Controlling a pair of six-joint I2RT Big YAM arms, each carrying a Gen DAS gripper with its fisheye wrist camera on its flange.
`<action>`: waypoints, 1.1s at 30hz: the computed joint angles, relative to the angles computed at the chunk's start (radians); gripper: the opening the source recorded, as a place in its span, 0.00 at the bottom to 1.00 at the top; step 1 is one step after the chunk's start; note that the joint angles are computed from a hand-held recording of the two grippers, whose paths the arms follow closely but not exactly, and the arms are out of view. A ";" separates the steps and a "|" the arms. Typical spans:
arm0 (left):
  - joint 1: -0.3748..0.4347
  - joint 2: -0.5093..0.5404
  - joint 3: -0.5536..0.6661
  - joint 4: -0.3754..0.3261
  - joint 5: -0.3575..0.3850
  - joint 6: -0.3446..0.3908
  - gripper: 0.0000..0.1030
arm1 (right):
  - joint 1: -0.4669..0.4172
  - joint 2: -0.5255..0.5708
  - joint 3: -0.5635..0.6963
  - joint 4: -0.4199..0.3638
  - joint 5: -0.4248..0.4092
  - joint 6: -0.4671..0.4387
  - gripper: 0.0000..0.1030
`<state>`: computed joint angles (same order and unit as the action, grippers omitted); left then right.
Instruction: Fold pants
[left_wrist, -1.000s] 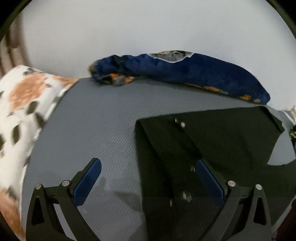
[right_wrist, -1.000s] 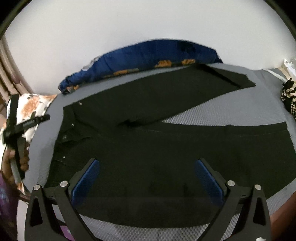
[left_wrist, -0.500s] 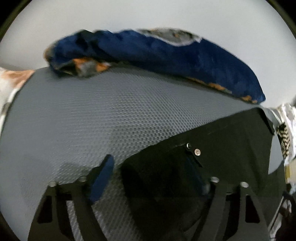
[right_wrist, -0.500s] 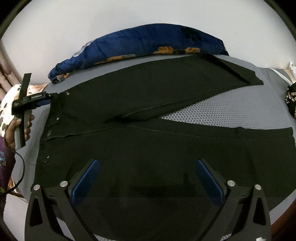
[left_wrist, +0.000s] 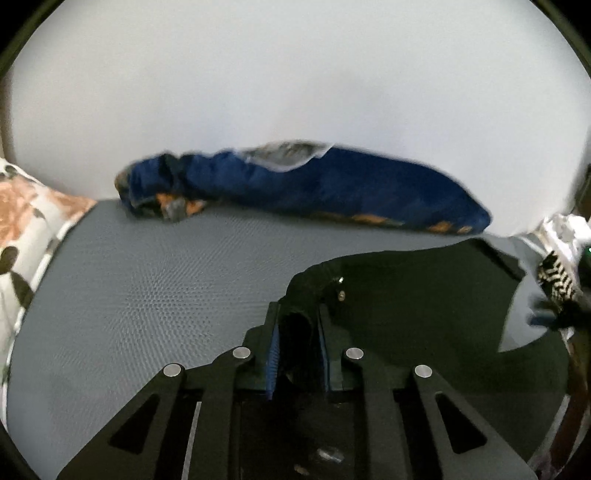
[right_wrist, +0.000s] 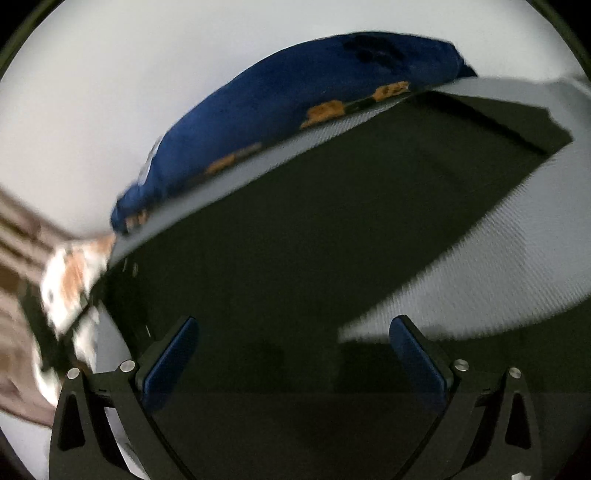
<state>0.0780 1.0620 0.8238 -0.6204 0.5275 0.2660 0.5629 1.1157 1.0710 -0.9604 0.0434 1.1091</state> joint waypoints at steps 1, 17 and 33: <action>-0.006 -0.027 -0.016 0.011 0.001 -0.014 0.17 | -0.035 0.014 0.010 0.020 -0.036 -0.019 1.00; 0.061 -0.389 -0.201 -0.098 0.107 -0.043 0.18 | -0.284 0.296 0.099 0.190 -0.435 0.085 0.50; 0.208 -0.344 -0.151 -0.279 0.159 0.037 0.19 | -0.141 -0.035 -0.137 0.249 -0.280 0.238 0.07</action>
